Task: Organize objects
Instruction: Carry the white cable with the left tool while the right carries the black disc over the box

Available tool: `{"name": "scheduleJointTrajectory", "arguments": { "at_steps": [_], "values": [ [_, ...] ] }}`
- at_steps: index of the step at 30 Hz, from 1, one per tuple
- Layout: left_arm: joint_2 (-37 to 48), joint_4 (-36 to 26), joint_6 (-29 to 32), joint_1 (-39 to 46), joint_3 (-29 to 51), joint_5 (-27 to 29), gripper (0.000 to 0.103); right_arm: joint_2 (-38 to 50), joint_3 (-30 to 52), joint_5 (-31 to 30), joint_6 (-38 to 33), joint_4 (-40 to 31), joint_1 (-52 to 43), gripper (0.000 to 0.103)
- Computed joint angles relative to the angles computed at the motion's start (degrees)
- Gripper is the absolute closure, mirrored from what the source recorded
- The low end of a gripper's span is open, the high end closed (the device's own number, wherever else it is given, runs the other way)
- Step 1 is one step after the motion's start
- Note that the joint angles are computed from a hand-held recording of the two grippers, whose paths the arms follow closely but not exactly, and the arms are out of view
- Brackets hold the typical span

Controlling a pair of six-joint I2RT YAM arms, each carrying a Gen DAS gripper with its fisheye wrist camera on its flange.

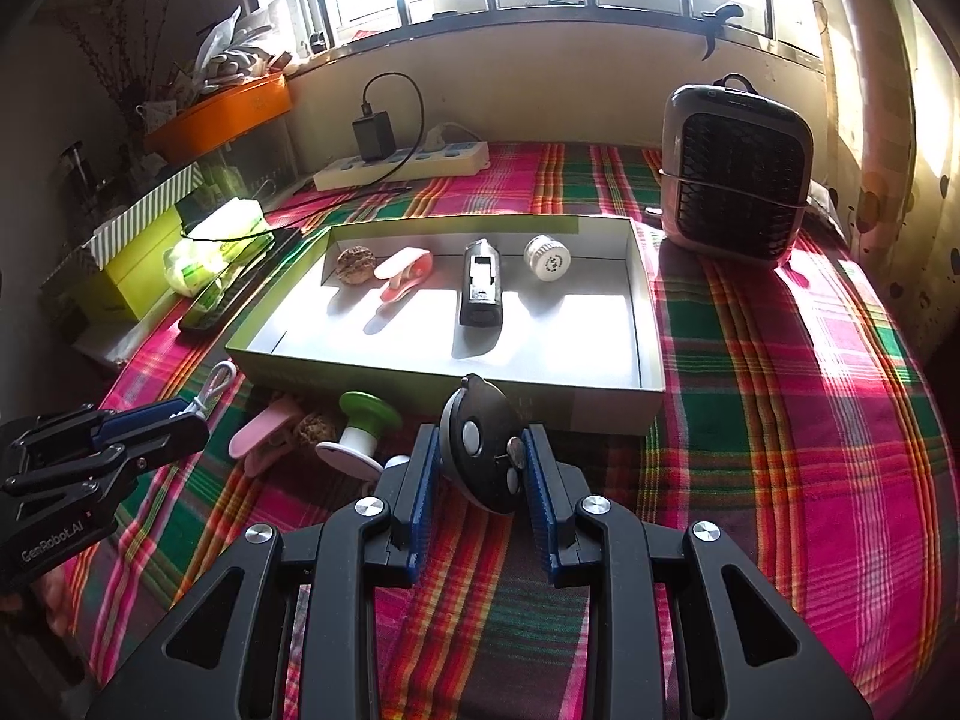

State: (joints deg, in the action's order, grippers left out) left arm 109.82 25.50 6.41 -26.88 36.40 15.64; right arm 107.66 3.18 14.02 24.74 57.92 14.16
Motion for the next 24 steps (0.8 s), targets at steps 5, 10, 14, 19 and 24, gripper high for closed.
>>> {"name": "scheduleJointTrajectory", "arguments": {
  "at_steps": [5,10,14,19,24],
  "values": [
    [0.09,-1.17,-0.28,-0.35,1.85,0.61,0.085,-2.64,0.21,-0.12,-0.88,-2.12,-0.67,0.074],
    [0.62,-1.96,-0.33,-0.99,3.91,0.49,0.085,-4.97,1.13,-0.62,-2.24,-4.78,-1.94,0.074],
    [1.92,-3.41,-0.55,-1.13,6.6,0.67,0.085,-6.53,2.14,-1.6,-3.6,-6.8,-3.42,0.074],
    [4.0,-5.56,-1.18,-1.09,10.42,1.22,0.085,-7.63,3.92,-3.24,-5.52,-9.3,-5.87,0.074],
    [6.2,-6.98,-1.8,-1.08,13.89,1.08,0.085,-7.77,5.97,-4.43,-7.3,-11.26,-8.26,0.074]
  ]
}}
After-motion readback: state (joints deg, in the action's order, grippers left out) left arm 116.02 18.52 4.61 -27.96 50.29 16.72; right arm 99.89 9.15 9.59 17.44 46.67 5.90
